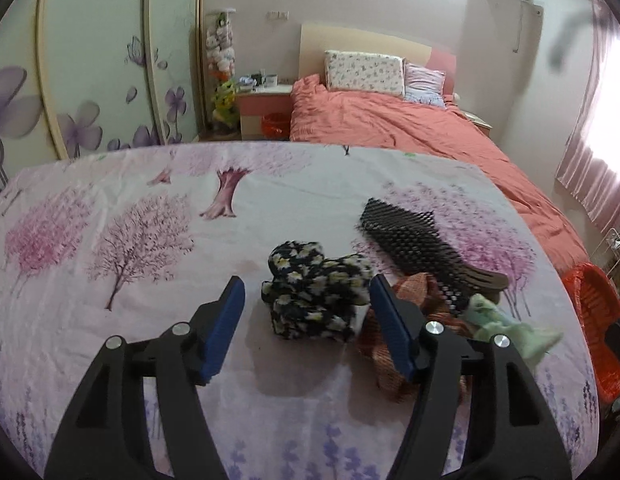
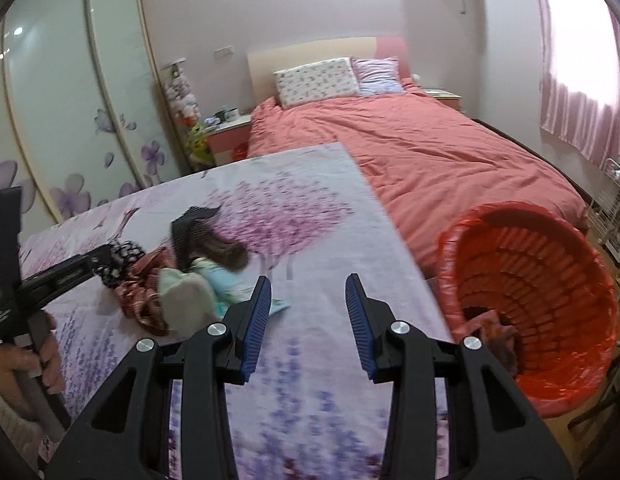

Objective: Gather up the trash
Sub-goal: 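Grasp the black-and-white floral scrunchie with the left gripper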

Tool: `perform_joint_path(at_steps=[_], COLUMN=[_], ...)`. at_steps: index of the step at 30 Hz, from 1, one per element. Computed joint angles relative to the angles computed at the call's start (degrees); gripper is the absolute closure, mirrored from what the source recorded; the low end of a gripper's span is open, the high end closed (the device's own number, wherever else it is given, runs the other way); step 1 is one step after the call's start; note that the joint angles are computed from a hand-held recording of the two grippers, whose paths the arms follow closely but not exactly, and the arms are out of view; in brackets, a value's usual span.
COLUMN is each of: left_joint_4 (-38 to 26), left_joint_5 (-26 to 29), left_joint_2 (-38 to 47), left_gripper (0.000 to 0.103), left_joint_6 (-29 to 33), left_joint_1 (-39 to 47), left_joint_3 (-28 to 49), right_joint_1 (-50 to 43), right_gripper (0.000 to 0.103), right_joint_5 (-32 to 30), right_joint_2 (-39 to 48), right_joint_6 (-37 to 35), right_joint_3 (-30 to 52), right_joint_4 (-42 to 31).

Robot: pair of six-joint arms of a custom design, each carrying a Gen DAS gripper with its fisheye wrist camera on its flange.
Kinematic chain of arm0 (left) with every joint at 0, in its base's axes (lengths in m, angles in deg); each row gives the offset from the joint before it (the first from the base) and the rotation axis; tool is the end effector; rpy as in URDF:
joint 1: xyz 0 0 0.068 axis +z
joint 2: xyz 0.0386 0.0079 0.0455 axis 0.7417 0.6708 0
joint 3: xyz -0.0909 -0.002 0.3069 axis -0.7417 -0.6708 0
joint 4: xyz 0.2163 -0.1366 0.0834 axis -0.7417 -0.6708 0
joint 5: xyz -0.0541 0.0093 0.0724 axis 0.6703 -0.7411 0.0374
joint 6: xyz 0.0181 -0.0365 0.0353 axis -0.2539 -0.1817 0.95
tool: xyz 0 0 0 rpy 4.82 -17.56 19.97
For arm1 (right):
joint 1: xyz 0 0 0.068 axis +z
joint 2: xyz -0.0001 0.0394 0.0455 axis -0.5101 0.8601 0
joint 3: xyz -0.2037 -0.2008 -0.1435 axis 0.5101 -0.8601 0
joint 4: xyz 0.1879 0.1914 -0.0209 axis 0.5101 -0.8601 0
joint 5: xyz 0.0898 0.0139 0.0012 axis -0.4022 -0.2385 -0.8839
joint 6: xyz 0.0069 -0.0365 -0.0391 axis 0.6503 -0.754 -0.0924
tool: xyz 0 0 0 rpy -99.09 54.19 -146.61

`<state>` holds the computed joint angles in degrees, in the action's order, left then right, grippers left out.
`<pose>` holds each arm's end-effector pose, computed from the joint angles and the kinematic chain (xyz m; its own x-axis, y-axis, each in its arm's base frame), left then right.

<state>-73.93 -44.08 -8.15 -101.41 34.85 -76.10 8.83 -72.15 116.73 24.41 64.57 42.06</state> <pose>0.1554 -0.0199 0.1309 -0.5821 -0.3700 -0.7240 -0.4683 0.8805 -0.0734 0.1919 0.1531 0.1411 -0.6143 -0.1438 -0.7759 -0.4073 0.8999 0.1557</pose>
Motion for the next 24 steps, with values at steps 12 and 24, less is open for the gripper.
perform_joint_path(at_steps=[12,24], left_joint_4=[16.96,2.66], left_joint_5=[11.87,16.94], left_joint_2=[15.01,-7.03], left_gripper=[0.082,0.085], left_joint_6=[4.62,20.43], left_joint_1=[9.50,30.32], left_joint_3=[-1.53,-7.38], right_joint_1=[8.21,12.89], right_gripper=[0.063,0.063], right_joint_5=[2.50,5.12], right_joint_2=[3.37,8.64], right_joint_6=[3.69,6.56], right_joint_3=[3.52,7.30], right_joint_4=[-1.07,-0.21])
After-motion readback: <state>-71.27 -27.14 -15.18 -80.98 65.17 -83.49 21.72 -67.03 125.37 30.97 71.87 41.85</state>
